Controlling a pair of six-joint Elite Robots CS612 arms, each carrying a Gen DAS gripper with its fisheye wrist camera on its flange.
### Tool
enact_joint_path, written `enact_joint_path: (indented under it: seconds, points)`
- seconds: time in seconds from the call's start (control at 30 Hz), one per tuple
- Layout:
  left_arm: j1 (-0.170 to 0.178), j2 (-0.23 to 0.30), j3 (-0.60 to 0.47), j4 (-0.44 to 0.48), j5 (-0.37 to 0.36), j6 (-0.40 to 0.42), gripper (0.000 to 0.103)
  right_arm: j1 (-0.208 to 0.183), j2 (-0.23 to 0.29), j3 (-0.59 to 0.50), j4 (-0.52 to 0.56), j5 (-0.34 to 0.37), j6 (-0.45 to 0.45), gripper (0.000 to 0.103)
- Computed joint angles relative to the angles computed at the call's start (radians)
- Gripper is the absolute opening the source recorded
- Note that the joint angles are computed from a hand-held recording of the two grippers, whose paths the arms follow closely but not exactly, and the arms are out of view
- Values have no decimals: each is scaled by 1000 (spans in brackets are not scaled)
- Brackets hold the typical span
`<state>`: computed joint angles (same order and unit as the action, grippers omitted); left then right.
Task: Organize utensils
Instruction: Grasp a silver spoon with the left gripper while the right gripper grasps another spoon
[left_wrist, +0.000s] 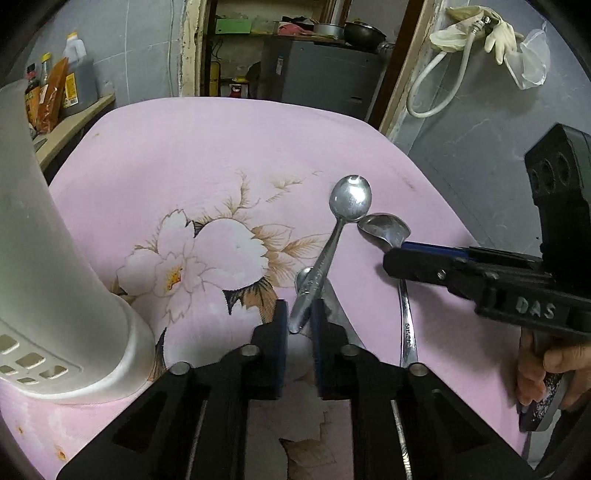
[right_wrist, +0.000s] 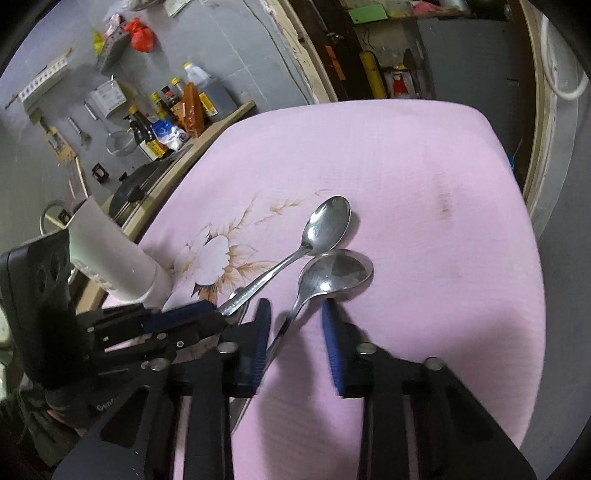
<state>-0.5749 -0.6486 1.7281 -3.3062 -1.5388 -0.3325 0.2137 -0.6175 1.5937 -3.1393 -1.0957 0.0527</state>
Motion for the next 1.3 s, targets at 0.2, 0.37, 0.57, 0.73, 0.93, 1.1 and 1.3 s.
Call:
enact_joint_path:
  seconds: [0.2,0.37,0.57,0.73,0.93,1.1,1.3]
  points:
    - [-14,-5,4,7,25,16,2,-1,-4,14,-30,12,21,7]
    - [-15,-19,21,40,12,10,0,-6,-24,63,-68,18,19,6]
    - [-3,-49,76,38,-61,-44,0,-30,-52,146,-118,79,35,6]
    - [1,-86,159,11,-124,-62,0,-45,-68,206,-157,144,38,6]
    - [15,-125,258,-71,-170,-82,0,-46,-95,259,-156,151,-11,7]
    - [7,-146,300,-107,-123,-27,0,-20,-124,284,-166,15,-67,24]
    - [-42,-163,336,-122,61,96,15,8,-133,301,-210,-120,-101,32]
